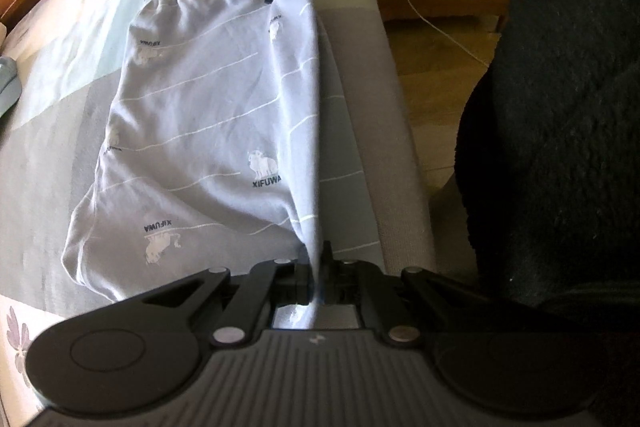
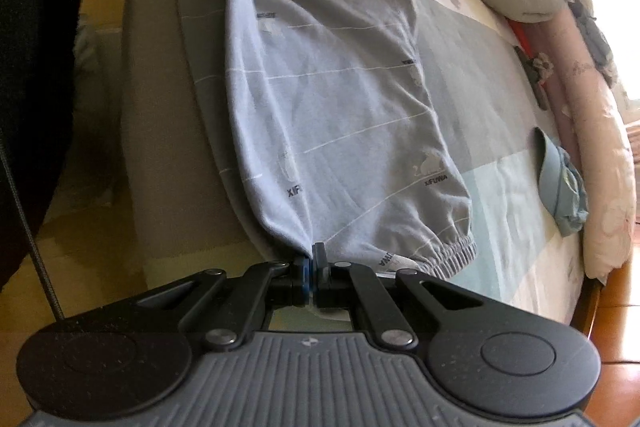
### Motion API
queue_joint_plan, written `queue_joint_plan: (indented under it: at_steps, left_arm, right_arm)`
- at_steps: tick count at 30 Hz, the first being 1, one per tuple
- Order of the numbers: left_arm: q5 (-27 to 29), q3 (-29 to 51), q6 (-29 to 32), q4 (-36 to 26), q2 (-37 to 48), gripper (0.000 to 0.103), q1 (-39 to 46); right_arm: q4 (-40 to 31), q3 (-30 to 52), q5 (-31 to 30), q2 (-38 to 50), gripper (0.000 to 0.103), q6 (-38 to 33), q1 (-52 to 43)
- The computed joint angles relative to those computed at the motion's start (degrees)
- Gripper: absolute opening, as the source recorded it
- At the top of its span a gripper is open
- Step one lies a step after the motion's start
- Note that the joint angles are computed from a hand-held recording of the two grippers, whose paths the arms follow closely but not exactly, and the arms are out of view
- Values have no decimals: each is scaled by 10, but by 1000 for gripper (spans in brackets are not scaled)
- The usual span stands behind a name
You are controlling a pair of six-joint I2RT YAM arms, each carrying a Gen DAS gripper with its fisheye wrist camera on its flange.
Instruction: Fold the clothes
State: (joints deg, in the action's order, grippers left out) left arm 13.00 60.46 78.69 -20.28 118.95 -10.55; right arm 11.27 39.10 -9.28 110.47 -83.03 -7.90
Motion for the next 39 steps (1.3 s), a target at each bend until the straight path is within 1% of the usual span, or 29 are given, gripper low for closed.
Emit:
queue_joint_plan:
  at_steps: [3,5,7,9,10,11,13,14,18,21,22,23,24,25,27,30,31,32,35,37,39]
  left_arm:
    - [20,21,-18,-37,1,1,10]
    - [49,55,-36,-81,11,6,24]
    - [78,76,-43,-120,12,7,40]
    - [103,106,-54,-160,14,15,44]
    - [113,120,-51,-181,17,22,51]
    - [123,136,-47,-203,20,24,59]
    - [139,163,-42,-248,22,38,74]
    - [142,159,-52,-247,16,43,68]
    - [140,166,-67,-218,7,48,83]
    - [150,160,-105,-176,-12,49,94]
    - [157,157,-128,-156,-15,50,94]
    - [166,153,-145,-136,-14,54,92]
    - [175,149,-163,-116,-14,55,90]
    - [182,144,-181,-94,-13,59,87]
    - [188,134,-221,-51,-7,61,76]
    - [191,125,-283,2,10,61,59]
    - [192,123,-301,16,18,61,54]
    - [188,116,-318,32,17,61,52]
    - [180,99,-355,75,25,61,41]
    - [184,100,-375,83,37,61,36]
    - [185,109,-386,76,52,61,31]
  right_arm:
    - [10,-5,10,-6,5,21,-2]
    - [-12,-5,13,-27,8,52,-14]
    - [-42,-1,12,-51,9,93,-32]
    - [-77,7,6,-72,11,147,-57]
    - [-85,8,4,-77,12,178,-68]
    - [-91,9,3,-81,12,211,-78]
    - [-99,11,-5,-83,13,297,-97]
    - [-102,11,-14,-83,15,342,-106]
    - [-74,-8,-98,-79,16,524,-141]
    - [-6,-32,-156,-60,21,645,-149]
    - [24,-39,-168,-50,22,685,-149]
    - [55,-46,-172,-38,23,724,-147]
    - [77,-48,-171,-24,23,757,-144]
    - [92,-47,-168,-14,23,783,-141]
    - [119,-45,-161,12,23,828,-135]
    - [139,-42,-145,33,23,853,-121]
    - [145,-43,-136,36,19,856,-114]
    - [150,-44,-124,38,3,858,-106]
    - [145,-54,-105,22,3,852,-94]
    - [141,-63,-99,7,3,852,-93]
    - [139,-68,-96,5,3,849,-96]
